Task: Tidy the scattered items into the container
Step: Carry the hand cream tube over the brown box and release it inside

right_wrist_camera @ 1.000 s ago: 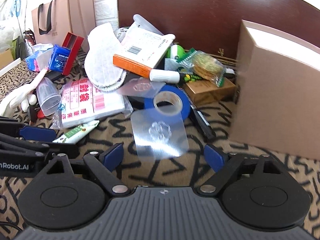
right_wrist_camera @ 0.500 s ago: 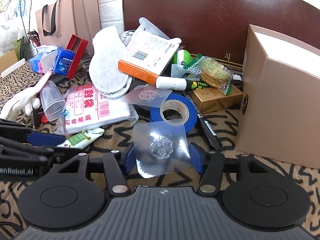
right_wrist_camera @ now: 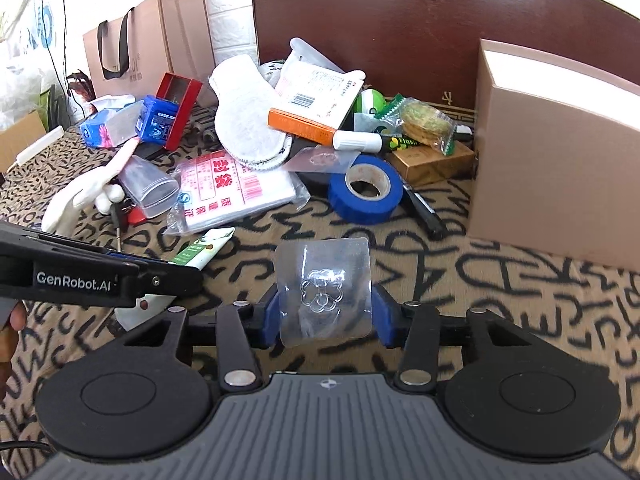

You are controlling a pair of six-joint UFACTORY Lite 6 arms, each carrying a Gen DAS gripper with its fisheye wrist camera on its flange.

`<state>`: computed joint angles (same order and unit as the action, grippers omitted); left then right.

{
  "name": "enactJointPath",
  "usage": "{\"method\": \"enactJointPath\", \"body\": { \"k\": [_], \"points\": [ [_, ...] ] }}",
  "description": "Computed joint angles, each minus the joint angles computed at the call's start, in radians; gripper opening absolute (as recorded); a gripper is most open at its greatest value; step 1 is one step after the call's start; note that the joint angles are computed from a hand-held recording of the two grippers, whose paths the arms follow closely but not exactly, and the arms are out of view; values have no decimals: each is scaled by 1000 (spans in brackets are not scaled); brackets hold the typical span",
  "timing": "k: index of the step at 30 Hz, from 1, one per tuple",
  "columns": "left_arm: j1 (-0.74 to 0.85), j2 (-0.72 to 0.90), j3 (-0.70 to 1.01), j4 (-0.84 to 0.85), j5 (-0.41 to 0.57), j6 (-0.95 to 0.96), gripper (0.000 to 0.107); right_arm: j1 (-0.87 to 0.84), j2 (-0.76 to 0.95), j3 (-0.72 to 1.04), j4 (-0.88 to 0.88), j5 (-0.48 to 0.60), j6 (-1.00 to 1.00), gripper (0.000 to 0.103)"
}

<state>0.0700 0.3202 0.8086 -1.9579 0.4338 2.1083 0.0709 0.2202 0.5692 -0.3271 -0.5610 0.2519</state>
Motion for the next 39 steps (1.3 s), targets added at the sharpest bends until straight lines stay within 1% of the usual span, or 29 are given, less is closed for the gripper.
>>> {"method": "enactJointPath", "body": {
  "k": [6,11,14,19,23,29,35,39],
  "points": [
    [-2,-101,-80,23,17,-19,30,-9,-119,-110,5,-8,7,51],
    [-25,-190,-112,89,38,-93,30,-47,-238,-194,-30,-7,36,51],
    [-54,-229,-109,137,46,-159,30,-85,-314,-232,-69,4,58,51],
    [-123,-259,-52,224,61,-296,30,-186,-445,-273,-192,28,135,51],
    [-184,-251,44,302,78,-430,30,-287,-518,-268,-315,40,214,51],
    [-283,-194,229,389,74,-588,30,-429,-539,-199,-452,32,284,51],
    [-359,-59,491,524,50,-787,30,-553,-481,-92,-526,3,305,51],
    [-403,63,697,652,36,-949,30,-611,-384,19,-535,-3,293,51]
  ]
}}
